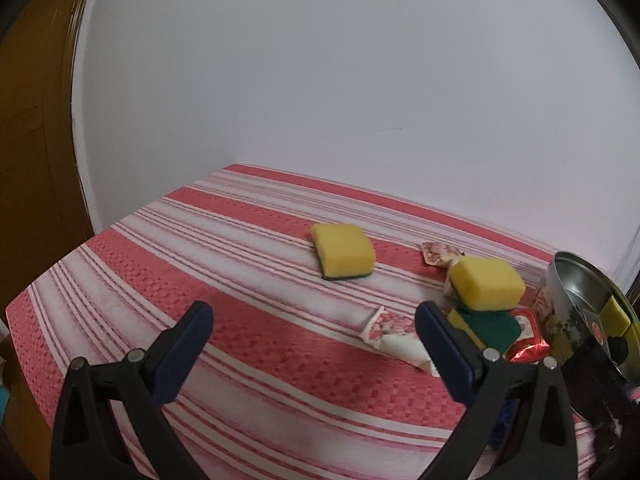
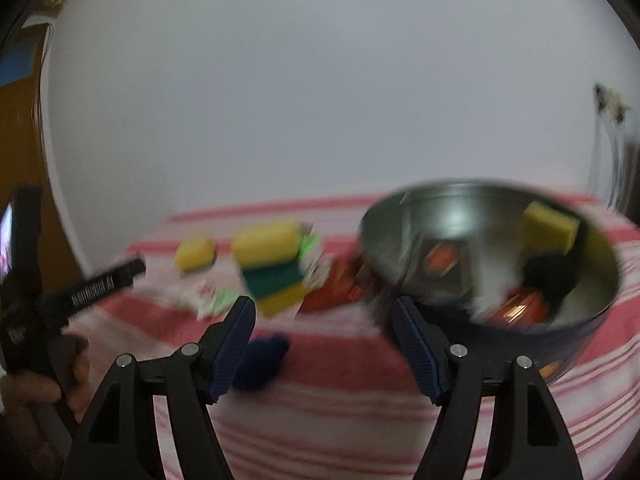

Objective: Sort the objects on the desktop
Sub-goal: 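Move both grippers back toward the remaining items, then grasp the blue knotted glove with the right gripper while the left gripper grasps a yellow-green sponge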

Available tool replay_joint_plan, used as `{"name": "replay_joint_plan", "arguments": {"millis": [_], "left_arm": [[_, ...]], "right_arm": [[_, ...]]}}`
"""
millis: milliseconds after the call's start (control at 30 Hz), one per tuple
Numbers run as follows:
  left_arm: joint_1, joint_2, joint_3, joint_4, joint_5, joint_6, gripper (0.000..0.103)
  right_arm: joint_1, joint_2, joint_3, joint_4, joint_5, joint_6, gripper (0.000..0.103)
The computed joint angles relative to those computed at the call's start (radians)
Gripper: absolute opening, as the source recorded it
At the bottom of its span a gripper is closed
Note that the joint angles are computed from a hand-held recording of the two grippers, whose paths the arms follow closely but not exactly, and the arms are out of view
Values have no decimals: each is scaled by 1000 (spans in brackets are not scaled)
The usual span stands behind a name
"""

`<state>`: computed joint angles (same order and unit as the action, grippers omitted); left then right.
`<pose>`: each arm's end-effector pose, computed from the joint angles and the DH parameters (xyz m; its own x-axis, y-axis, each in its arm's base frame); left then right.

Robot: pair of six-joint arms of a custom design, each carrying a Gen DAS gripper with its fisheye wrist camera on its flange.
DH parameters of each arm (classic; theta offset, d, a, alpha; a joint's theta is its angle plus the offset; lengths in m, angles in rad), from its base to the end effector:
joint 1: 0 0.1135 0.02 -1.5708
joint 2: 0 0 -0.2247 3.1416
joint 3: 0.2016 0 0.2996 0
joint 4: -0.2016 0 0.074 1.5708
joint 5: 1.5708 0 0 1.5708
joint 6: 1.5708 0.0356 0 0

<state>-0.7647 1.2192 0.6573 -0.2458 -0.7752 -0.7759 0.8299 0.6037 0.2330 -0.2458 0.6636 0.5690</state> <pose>0.2277 -0.1840 0.1470 -0.4741 -0.2384 -0.8476 -0.2614 0.9574 -0.1230 0.1604 0.1428 0.1316 -0.4592 0.1269 -0.8792 0.0063 0.9902 0.1396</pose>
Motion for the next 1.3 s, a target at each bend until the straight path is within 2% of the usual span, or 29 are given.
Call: {"name": "replay_joint_plan", "arguments": {"millis": [100, 233, 433, 467, 600, 733, 900, 1000, 1100, 1233, 1300], "left_arm": [[13, -19, -18, 10, 18, 8, 102], [31, -27, -29, 21, 41, 12, 102], [38, -28, -30, 28, 63, 5, 102], [38, -25, -26, 26, 65, 6, 102], [33, -16, -11, 11, 64, 2, 102], [30, 2, 6, 2, 63, 9, 102], [27, 8, 13, -3, 60, 20, 102], [19, 21, 24, 8, 58, 48, 102], [6, 49, 47, 51, 42, 98, 102], [6, 109, 116, 159, 135, 186, 102], [1, 172, 176, 174, 144, 210, 102]], "right_arm": [[35, 61, 31, 27, 3, -2, 73], [-22, 203, 107, 35, -152, 32, 73], [-61, 432, 232, 40, -242, 52, 72], [-74, 457, 242, 48, -260, 45, 71], [-106, 573, 316, 30, -339, 30, 56], [-91, 623, 352, 18, -314, 9, 52], [-99, 602, 325, 52, -347, -7, 51], [-97, 523, 269, 85, -351, -38, 51], [-75, 365, 175, 121, -281, -89, 51], [-71, 93, 52, 101, -193, -142, 51], [-64, -11, 19, 64, -106, -182, 51]]}}
